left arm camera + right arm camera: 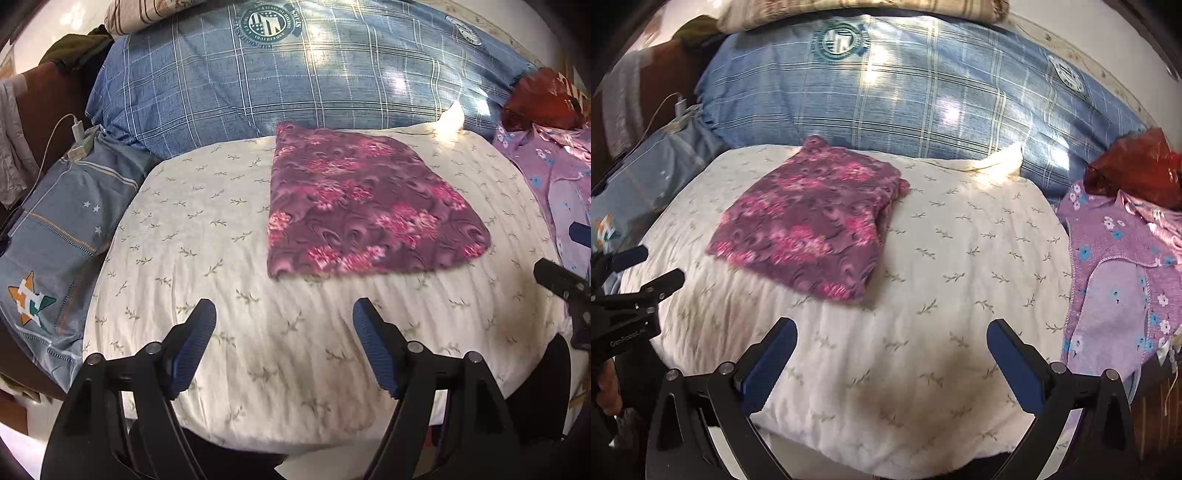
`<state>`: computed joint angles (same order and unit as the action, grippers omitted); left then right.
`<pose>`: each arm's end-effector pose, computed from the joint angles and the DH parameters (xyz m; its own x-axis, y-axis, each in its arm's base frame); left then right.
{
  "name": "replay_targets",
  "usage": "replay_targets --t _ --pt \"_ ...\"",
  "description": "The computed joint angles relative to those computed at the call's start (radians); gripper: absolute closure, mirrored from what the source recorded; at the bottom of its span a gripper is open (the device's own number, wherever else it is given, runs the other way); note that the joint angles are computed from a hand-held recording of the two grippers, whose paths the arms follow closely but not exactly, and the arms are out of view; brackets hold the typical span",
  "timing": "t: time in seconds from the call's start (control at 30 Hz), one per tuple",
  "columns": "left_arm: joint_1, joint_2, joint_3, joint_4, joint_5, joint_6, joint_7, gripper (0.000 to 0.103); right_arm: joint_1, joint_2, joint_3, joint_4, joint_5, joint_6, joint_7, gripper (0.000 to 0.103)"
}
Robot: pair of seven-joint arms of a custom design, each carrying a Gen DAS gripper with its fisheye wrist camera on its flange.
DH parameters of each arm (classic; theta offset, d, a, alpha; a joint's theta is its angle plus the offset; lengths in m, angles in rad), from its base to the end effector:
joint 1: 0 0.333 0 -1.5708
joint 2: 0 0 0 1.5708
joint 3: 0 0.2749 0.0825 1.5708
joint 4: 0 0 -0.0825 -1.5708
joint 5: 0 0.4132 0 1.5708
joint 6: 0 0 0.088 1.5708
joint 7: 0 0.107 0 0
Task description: Fold small clothes
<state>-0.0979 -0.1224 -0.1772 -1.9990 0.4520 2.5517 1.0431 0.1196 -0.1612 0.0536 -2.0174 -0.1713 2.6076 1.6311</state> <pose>0.5775 -0.1730 0.5390 -0.0023 -0.9943 -0.1064 -0.7271 0.0747 -0.6824 0.5846 0.1075 0.5618 0.1742 -0.9759 0.1314 -0.7021 -0.2167 -0.6783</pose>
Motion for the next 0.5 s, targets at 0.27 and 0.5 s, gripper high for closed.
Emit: replay_targets --t 0.27,0.5 --pt "0.002 -0.089 -0.019 -0.100 0.043 0.019 -0.066 0.024 -0.024 -0.113 0.035 -0.122 -0.083 0.053 0.044 0.000" --pt "-0.013 -0.102 -0.020 -0.114 0.010 -0.005 -0.048 0.024 -0.035 -0.132 0.049 -0.139 -0.077 0.056 0.036 0.000"
